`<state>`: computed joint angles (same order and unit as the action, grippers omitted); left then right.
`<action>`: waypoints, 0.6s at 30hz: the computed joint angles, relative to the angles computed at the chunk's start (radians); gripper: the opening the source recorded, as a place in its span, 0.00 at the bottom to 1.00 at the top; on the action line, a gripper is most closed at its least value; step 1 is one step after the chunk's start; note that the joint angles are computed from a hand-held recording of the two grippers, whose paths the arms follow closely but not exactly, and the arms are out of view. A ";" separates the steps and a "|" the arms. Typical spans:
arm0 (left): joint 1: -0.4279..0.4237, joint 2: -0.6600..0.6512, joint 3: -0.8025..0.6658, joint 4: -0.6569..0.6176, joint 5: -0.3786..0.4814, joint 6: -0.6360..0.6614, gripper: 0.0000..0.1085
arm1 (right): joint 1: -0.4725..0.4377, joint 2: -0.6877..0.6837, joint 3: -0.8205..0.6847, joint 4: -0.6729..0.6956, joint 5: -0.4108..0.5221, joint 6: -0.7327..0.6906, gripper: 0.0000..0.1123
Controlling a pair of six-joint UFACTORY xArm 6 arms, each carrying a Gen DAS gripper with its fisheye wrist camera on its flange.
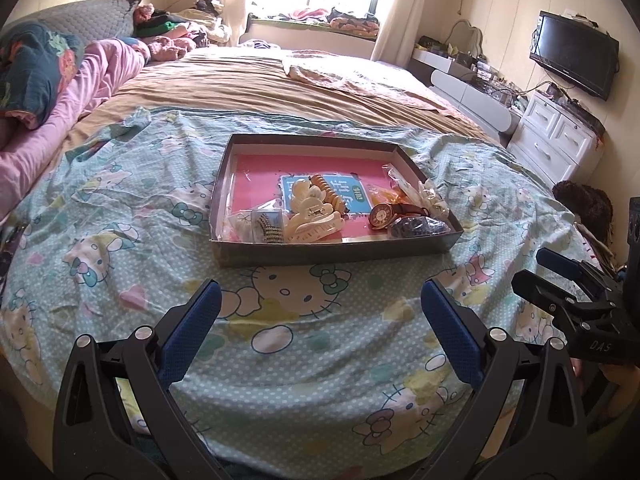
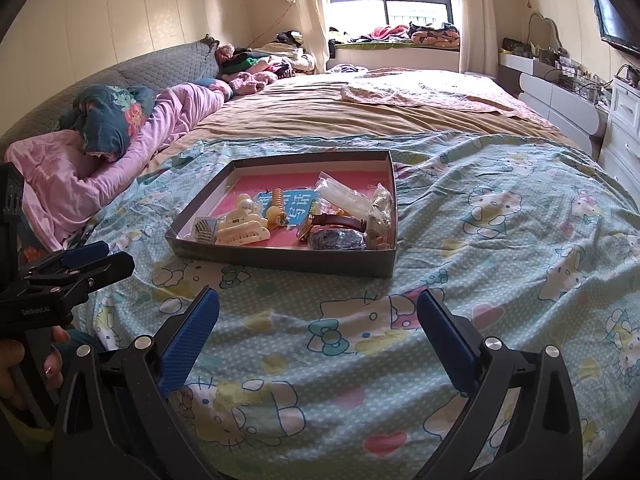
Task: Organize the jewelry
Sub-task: 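Open both tools and pull them back from the tray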
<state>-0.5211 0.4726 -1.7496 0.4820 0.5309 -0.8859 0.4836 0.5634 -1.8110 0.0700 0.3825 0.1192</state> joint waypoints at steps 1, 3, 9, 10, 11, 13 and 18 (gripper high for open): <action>-0.001 -0.001 0.000 0.005 0.005 -0.003 0.86 | 0.000 0.000 0.000 0.003 0.000 -0.002 0.88; -0.001 -0.002 0.001 0.004 0.007 -0.001 0.86 | 0.000 -0.001 0.001 0.003 0.000 -0.002 0.88; -0.004 -0.001 -0.007 0.000 0.032 0.006 0.86 | -0.001 0.000 0.001 0.004 0.000 -0.003 0.88; -0.004 0.000 -0.008 0.001 0.035 0.006 0.86 | -0.001 -0.001 0.003 0.004 -0.001 -0.003 0.88; -0.005 0.003 -0.013 0.000 0.038 0.007 0.86 | -0.001 0.000 0.002 0.004 0.000 -0.004 0.88; -0.005 0.004 -0.015 0.000 0.041 0.006 0.86 | -0.001 -0.001 0.002 0.003 0.001 -0.001 0.88; -0.004 0.006 -0.017 0.002 0.041 0.006 0.86 | -0.002 -0.003 0.005 0.006 0.002 -0.004 0.88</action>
